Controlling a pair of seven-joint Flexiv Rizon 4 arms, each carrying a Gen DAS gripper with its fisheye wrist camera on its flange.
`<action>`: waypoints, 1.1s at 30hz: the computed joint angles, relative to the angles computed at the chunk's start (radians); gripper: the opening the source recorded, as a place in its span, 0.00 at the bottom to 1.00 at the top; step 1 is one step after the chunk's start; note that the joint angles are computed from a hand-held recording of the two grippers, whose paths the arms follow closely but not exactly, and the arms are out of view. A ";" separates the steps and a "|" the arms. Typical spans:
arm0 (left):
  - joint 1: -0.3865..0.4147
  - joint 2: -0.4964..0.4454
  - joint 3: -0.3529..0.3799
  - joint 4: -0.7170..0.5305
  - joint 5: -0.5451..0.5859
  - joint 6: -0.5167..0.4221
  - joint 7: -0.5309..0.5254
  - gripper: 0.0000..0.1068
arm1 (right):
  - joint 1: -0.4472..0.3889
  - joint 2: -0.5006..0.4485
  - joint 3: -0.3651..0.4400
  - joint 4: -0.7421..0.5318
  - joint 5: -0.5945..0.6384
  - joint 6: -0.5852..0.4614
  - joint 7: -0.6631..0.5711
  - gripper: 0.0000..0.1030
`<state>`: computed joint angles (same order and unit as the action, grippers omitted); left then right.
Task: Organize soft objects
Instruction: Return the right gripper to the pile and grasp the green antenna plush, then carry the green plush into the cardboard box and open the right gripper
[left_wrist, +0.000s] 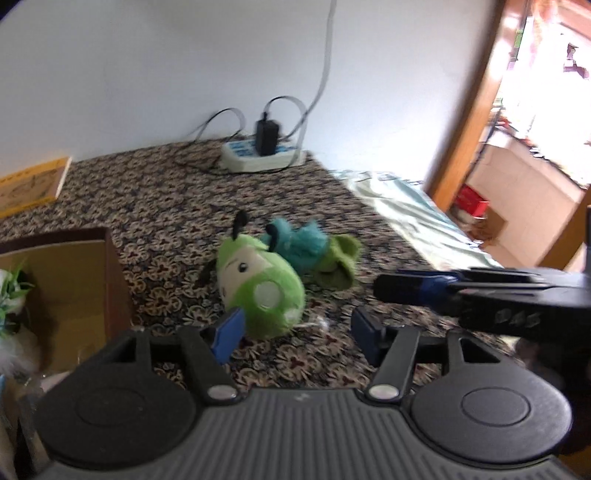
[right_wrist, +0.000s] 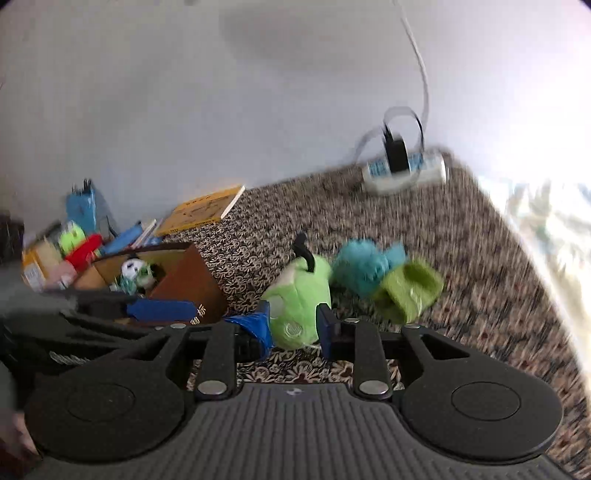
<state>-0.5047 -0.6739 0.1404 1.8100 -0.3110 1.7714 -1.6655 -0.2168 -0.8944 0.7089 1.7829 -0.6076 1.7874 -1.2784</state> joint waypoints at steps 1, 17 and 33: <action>-0.015 -0.018 0.021 -0.024 -0.014 -0.014 -0.005 0.59 | -0.048 -0.042 0.068 -0.025 -0.016 -0.048 0.009 0.10; 0.009 -0.172 0.104 -0.304 0.025 -0.322 -0.265 0.63 | -0.018 -0.378 0.445 -0.553 0.154 -0.727 -0.180 0.16; 0.080 -0.186 0.035 -0.360 0.182 -0.362 -0.421 0.64 | 0.060 -0.379 0.374 -0.704 0.352 -0.877 -0.312 0.23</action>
<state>-0.4245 -0.8599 0.1755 1.4504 -0.1287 1.4090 -2.0867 -0.1569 -1.2737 1.0829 1.0793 -0.2558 0.9100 -1.5905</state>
